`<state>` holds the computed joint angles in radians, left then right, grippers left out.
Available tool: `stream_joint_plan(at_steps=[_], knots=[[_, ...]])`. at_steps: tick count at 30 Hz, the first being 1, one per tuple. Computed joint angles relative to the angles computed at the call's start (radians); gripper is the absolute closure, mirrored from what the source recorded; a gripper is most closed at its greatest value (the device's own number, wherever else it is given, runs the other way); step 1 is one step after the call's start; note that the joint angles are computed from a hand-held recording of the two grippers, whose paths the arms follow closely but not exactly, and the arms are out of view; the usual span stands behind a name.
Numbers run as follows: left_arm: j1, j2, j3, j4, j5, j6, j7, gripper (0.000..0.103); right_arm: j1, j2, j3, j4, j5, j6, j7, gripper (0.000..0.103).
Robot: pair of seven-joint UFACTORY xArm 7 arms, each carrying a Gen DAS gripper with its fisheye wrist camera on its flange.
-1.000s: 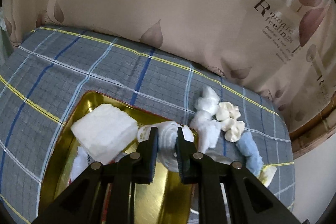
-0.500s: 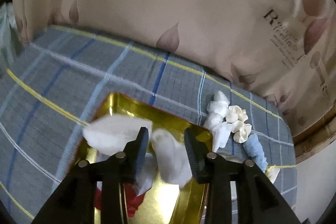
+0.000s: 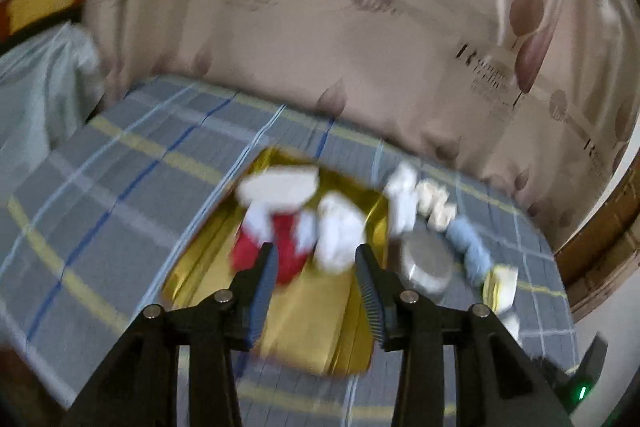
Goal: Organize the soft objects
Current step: 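Carry the fluffy white towel into the tin and open the right tool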
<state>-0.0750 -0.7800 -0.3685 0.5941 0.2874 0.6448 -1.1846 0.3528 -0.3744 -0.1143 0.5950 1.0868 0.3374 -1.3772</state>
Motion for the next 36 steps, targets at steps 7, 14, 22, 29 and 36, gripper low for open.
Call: stream_joint_plan(at_steps=[7,14,22,29,36], knots=[[-0.130,-0.205,-0.084,-0.112,-0.093,0.260,-0.118,0.062,0.001,0.002,0.021,-0.010,-0.055,-0.041,0.045,0.078],[-0.213,-0.178,-0.144,-0.102,-0.068,0.424,-0.138,0.062,0.014,0.008,0.030,-0.023,-0.162,-0.093,0.139,0.078],[-0.264,-0.163,-0.096,-0.119,-0.069,0.419,-0.137,0.062,0.061,-0.116,0.024,-0.065,-0.311,-0.065,0.307,0.078],[-0.272,-0.152,-0.087,-0.101,-0.081,0.448,-0.127,0.062,0.185,-0.213,0.016,-0.029,-0.374,0.020,0.417,0.078],[-0.275,-0.152,-0.077,-0.095,-0.084,0.458,-0.113,0.062,0.293,-0.127,0.041,0.072,-0.342,0.043,0.447,0.078]])
